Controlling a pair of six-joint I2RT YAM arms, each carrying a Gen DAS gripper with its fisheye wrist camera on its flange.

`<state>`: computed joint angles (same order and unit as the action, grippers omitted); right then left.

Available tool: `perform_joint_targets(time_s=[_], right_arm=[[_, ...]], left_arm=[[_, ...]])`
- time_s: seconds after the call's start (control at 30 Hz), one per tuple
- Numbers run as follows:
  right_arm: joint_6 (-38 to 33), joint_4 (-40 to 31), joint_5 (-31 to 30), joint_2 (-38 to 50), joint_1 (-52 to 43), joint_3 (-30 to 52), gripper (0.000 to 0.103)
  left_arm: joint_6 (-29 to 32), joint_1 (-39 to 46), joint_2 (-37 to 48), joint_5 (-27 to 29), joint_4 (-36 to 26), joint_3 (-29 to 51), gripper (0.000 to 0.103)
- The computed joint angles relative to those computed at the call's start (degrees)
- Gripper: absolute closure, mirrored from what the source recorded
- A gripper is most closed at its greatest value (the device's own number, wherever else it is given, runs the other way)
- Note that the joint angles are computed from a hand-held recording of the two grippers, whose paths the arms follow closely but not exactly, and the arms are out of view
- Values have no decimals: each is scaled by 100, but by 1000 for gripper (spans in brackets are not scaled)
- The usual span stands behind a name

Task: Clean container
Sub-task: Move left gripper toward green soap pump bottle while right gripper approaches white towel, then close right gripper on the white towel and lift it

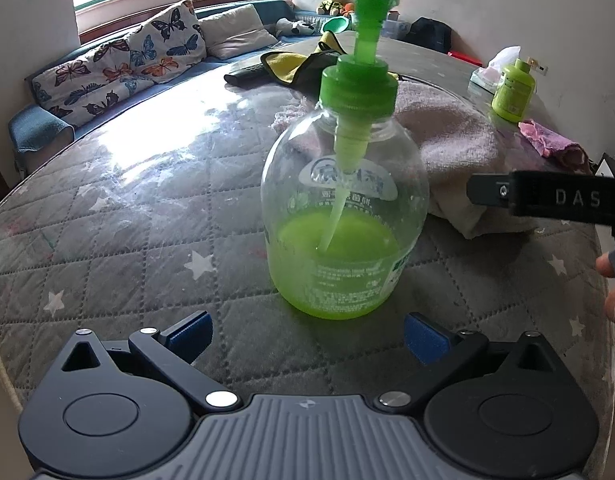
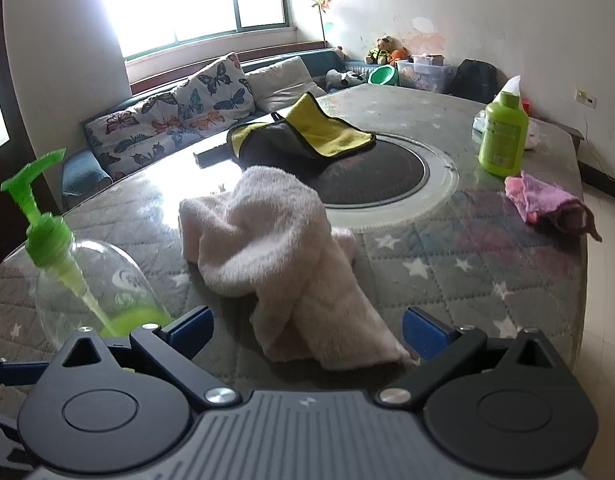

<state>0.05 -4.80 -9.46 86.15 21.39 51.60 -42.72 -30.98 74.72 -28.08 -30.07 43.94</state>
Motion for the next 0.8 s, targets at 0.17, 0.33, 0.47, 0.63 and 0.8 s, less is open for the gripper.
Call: perform_joint_targets(time_s=[0.17, 0.33, 0.47, 0.63, 0.8], right_arm=[[-10, -9, -27, 110, 47, 101, 1], [10, -34, -27, 240, 83, 296, 1], [34, -53, -30, 404, 81, 636, 1], [93, -204, -69, 882, 75, 1253, 6], [184, -320, -110, 1380, 90, 1745, 11]], left_arm=[[86, 102, -46, 54, 3, -8, 0], [134, 178, -27, 133, -38, 63, 0], [181, 227, -80, 172, -36, 71, 0], [241, 264, -226, 205, -67, 4, 0], [310, 304, -412, 235, -119, -99, 0]])
